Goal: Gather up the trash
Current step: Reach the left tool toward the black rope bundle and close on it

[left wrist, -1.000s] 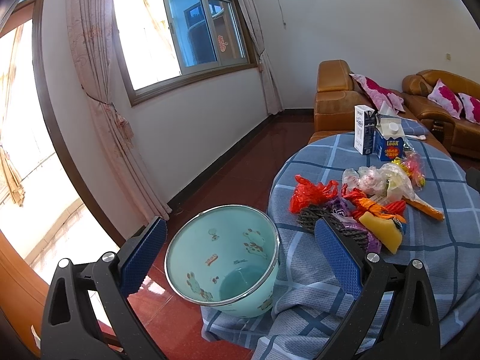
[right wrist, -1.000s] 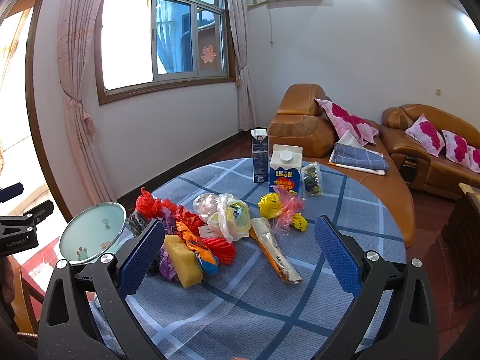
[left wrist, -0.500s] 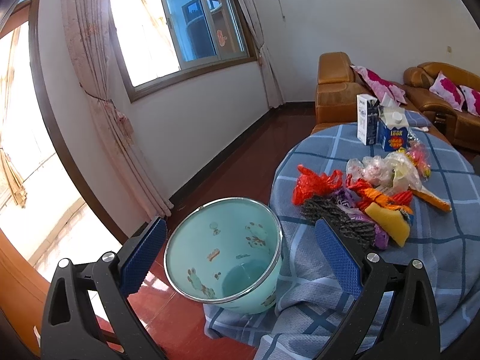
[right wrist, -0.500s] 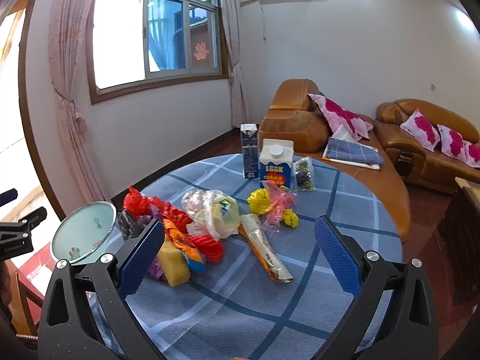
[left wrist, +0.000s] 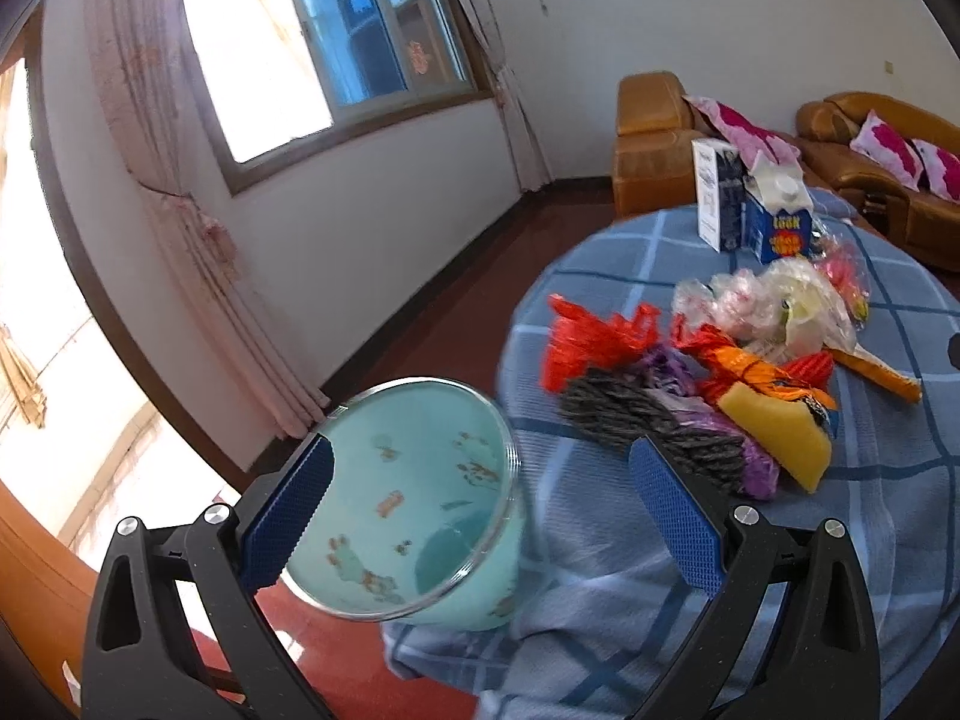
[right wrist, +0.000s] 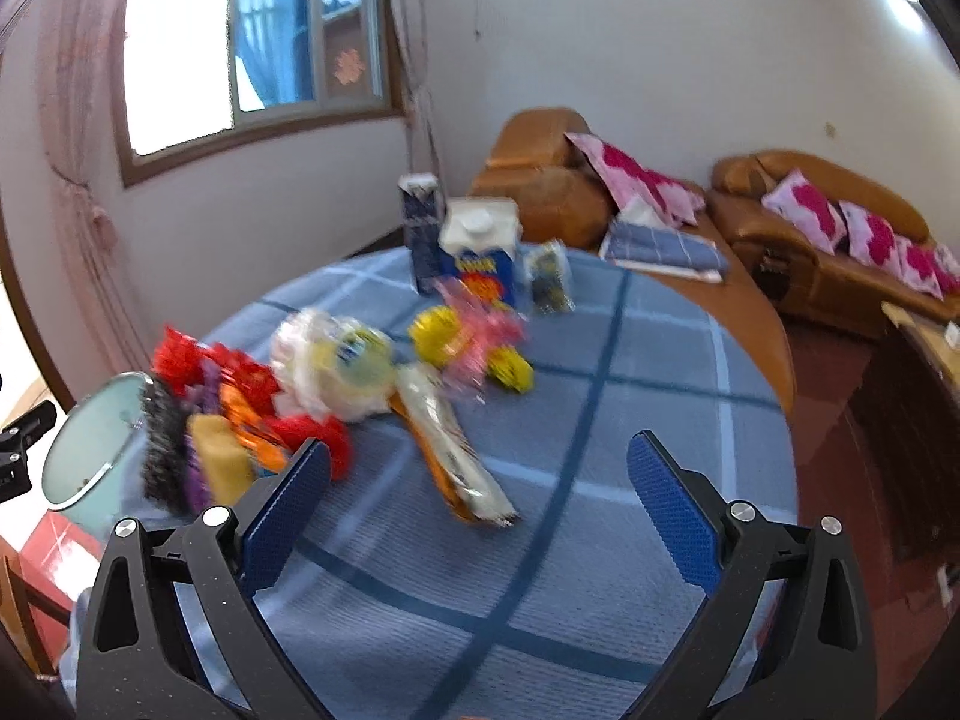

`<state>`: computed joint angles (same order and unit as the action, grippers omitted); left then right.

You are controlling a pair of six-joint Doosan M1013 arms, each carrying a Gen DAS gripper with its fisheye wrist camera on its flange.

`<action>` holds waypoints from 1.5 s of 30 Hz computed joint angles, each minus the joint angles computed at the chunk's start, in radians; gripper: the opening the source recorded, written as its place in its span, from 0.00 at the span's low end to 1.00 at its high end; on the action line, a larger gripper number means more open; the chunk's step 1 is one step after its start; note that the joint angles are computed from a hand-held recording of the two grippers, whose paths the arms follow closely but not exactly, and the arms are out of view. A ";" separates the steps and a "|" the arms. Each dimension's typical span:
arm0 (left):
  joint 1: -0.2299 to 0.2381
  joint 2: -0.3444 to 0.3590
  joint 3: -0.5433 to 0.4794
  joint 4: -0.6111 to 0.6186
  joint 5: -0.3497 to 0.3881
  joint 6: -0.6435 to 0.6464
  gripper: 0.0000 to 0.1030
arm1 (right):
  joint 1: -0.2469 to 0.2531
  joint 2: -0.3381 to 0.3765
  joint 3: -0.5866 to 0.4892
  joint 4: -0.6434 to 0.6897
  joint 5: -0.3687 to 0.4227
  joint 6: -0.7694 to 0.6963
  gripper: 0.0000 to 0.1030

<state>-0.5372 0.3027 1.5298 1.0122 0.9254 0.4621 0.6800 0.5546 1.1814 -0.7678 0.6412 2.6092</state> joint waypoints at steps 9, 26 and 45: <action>0.010 0.068 -0.050 -0.031 0.000 0.032 0.94 | -0.021 0.009 0.019 0.025 0.024 0.019 0.84; 0.012 0.137 -0.117 -0.196 -0.017 0.104 0.94 | -0.029 0.022 0.020 0.041 0.030 0.023 0.84; 0.079 0.097 -0.082 -0.134 -0.174 0.152 0.91 | -0.027 0.028 0.015 0.017 0.041 0.040 0.84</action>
<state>-0.4583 0.3997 1.4481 0.8783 0.7518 0.6137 0.6528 0.5823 1.1960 -0.7509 0.6818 2.6491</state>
